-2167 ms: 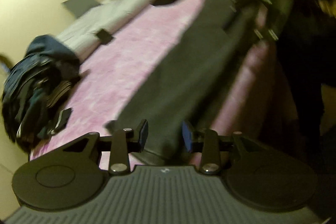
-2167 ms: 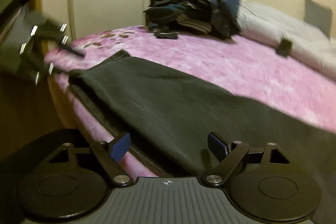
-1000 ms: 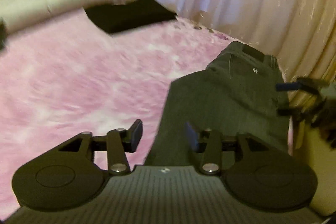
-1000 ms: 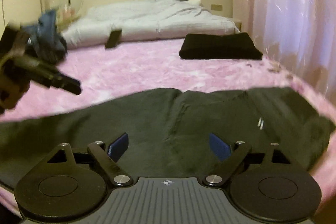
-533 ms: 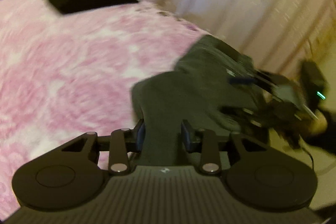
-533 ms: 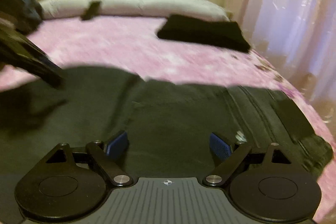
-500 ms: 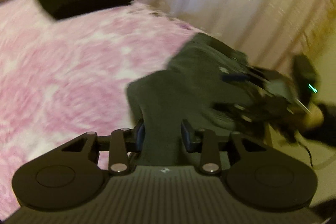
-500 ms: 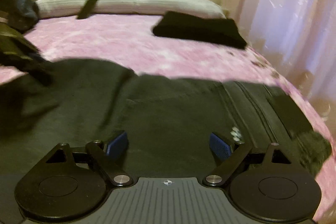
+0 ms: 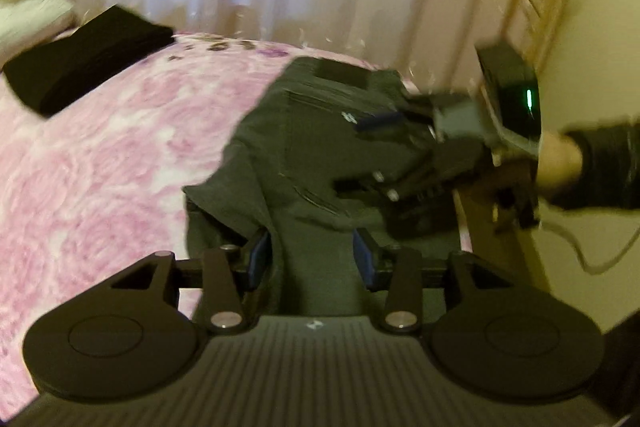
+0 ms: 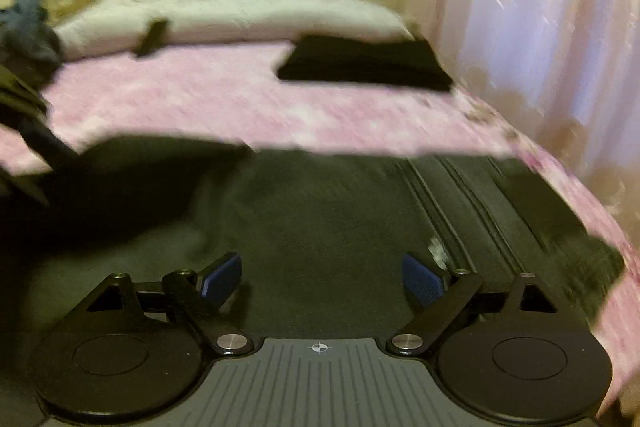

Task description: Fold clothes

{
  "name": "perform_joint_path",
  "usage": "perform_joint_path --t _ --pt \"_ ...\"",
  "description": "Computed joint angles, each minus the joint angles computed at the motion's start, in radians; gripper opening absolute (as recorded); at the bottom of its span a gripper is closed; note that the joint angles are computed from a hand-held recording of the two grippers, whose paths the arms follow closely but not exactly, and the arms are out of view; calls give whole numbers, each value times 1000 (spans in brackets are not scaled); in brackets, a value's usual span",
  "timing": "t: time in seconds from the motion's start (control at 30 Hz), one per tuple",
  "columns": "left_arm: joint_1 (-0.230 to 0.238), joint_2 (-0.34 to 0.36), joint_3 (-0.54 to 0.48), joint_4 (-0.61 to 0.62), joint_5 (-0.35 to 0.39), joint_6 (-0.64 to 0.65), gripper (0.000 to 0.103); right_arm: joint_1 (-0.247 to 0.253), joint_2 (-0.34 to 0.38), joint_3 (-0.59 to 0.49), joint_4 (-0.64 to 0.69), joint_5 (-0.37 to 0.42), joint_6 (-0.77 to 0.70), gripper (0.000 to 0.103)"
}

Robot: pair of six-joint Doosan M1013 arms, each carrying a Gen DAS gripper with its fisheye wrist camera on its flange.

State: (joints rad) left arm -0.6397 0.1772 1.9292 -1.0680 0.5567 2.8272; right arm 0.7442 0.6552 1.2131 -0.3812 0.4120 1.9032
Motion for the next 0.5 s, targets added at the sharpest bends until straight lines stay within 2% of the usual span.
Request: perform_joint_path --t 0.07,0.13,0.2,0.3,0.43,0.5 --pt "-8 -5 8 18 -7 13 43 1 6 -8 16 4 -33 90" --pt "5 -7 9 6 12 15 43 -1 16 -16 12 28 -36 90" --pt "27 -8 4 -8 35 16 43 -2 26 -23 7 50 -37 90" --pt "69 -6 -8 -40 71 24 45 -2 16 -1 -39 33 2 90" --pt "123 22 -40 -79 39 -2 49 -4 6 20 -48 11 21 90" --pt "136 49 -67 -47 29 -31 49 -6 1 31 -61 -1 43 90"
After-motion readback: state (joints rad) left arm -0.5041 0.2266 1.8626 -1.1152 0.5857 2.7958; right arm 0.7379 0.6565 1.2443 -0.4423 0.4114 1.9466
